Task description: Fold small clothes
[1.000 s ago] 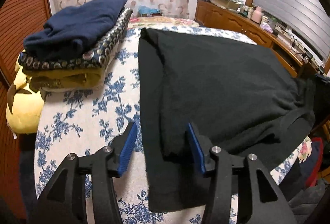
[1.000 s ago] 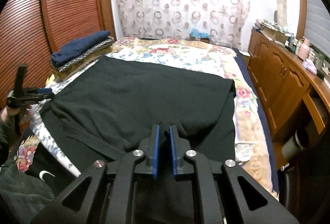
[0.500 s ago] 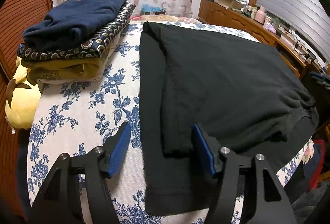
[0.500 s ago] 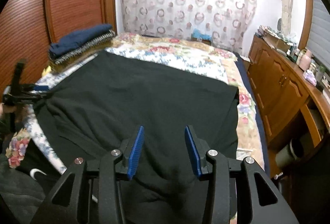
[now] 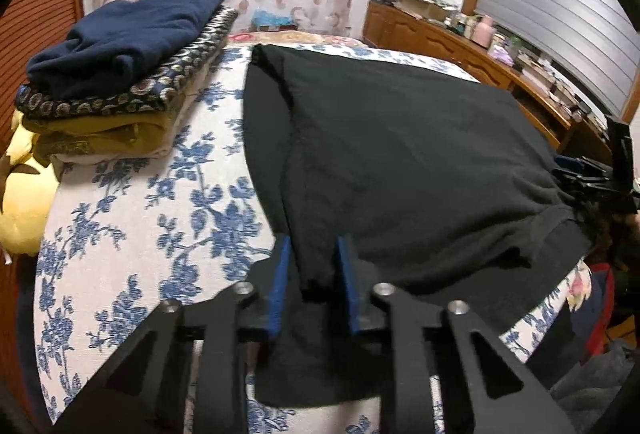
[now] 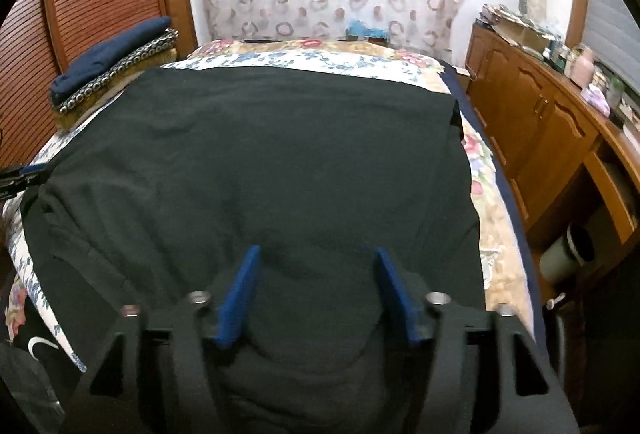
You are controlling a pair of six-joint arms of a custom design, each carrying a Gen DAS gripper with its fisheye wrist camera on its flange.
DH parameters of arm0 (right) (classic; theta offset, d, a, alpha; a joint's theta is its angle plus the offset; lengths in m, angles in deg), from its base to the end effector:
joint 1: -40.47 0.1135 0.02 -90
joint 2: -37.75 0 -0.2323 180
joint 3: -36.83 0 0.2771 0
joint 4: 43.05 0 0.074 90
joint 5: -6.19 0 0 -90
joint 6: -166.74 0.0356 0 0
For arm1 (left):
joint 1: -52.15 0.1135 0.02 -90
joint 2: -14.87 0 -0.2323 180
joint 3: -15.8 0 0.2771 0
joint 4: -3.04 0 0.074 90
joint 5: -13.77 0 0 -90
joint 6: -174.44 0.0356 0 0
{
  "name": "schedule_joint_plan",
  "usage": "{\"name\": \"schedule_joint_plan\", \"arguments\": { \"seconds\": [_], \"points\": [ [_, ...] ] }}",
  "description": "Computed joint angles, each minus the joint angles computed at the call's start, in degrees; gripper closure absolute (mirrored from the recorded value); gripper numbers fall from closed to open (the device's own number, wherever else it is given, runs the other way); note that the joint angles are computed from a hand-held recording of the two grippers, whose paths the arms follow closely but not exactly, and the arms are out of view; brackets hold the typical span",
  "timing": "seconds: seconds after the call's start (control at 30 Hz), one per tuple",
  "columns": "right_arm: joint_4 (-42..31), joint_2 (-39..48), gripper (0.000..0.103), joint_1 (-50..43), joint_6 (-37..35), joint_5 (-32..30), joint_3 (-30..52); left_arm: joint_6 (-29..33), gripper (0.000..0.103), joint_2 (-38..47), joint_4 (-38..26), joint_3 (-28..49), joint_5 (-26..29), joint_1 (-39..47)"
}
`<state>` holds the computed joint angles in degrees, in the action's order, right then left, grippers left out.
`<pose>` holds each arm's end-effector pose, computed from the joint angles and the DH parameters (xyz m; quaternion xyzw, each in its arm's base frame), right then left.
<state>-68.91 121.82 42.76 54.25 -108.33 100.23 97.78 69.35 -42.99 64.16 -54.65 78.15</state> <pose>0.3276 0.0279 0.1695 -0.2716 0.8697 0.1307 0.3909 0.2091 0.0874 0.1885 -0.0421 0.9302 -0.0595 0.3596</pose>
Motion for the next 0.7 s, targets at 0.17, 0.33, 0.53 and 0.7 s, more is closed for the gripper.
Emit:
{"name": "schedule_joint_plan", "arguments": {
  "seconds": [0.17, 0.33, 0.53, 0.7],
  "points": [
    [3.0, -1.9, 0.024, 2.0, 0.4, 3.2, -2.6, -0.1, 0.093, -0.2, -0.1, -0.1, 3.3, 0.5],
    [2.1, -2.1, 0.024, 1.9, 0.4, 3.4, -2.4, -2.9, 0.094, -2.4, 0.9, 1.5, 6.9, -1.9],
    [-2.5, -5.4, 0.024, 2.0, 1.9, 3.1, -1.7, -7.9, 0.094, -0.1, 4.1, 7.8, 3.9, -12.5],
    [-2.7, -10.3, 0.024, -1.1, 3.4, -1.8, -4.4, -9.2, 0.094, 6.5, 6.7, 15.2, 1.3, -20.6]
  ]
}}
